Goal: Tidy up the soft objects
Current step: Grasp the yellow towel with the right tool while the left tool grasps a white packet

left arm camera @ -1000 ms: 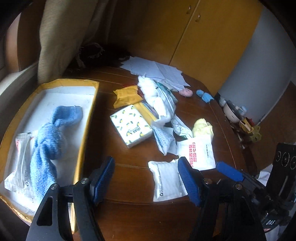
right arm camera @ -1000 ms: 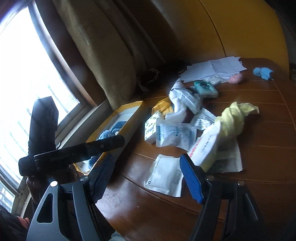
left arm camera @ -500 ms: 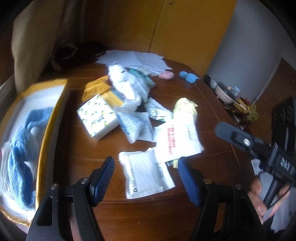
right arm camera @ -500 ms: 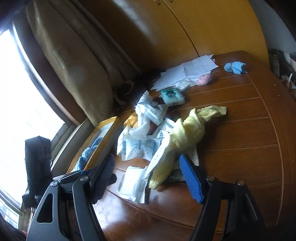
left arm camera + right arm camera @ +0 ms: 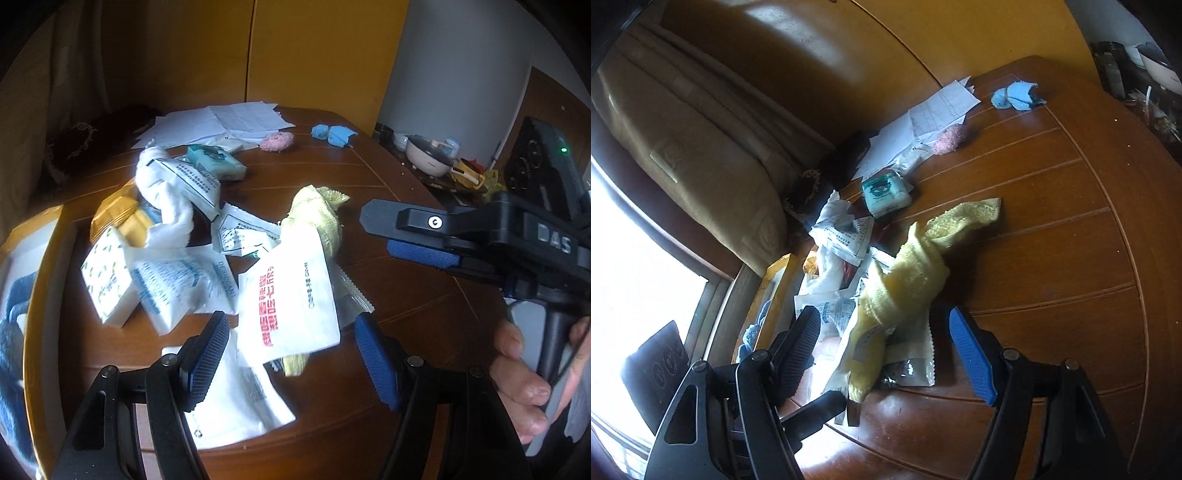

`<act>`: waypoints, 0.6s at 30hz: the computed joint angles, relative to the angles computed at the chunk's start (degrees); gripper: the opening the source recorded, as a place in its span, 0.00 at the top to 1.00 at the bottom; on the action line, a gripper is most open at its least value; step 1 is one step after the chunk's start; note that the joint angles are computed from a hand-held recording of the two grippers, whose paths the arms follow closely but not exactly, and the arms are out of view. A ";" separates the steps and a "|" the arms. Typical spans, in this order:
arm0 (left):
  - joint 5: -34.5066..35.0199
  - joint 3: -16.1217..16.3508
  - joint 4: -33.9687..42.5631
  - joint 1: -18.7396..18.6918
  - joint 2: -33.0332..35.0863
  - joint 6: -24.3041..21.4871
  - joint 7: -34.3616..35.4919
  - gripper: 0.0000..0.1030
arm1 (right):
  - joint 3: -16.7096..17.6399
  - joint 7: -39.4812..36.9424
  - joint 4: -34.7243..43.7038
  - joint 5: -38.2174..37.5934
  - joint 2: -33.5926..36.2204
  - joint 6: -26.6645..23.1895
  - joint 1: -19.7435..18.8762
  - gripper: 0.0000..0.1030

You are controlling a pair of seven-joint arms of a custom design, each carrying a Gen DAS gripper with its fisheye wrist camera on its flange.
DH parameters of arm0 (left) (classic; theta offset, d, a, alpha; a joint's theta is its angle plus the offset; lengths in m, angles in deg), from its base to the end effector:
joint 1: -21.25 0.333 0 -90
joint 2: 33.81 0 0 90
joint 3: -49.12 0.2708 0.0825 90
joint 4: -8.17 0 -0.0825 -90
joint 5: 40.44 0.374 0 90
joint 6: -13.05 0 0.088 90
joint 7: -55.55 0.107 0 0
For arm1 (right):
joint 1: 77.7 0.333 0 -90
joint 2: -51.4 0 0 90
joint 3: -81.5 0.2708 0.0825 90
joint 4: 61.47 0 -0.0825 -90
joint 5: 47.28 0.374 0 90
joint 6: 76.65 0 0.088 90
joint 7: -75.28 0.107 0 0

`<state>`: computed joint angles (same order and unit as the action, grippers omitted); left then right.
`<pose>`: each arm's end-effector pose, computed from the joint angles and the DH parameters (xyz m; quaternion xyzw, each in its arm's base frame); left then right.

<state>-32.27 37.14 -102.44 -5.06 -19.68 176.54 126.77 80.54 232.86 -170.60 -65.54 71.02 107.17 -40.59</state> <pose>0.4986 -0.3938 0.4049 -0.5053 0.7952 -0.3155 0.1132 0.5043 0.4065 0.3976 -0.5563 0.6915 -0.0111 0.4607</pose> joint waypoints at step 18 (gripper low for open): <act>-13.59 -2.22 0.43 4.75 0.84 2.24 5.82 0.37 | 6.46 -4.60 9.14 3.87 5.52 -8.06 -5.86 0.30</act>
<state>-45.86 34.93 -102.02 -0.31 -18.84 178.78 132.58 87.00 228.26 -161.46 -61.67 76.54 99.10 -46.45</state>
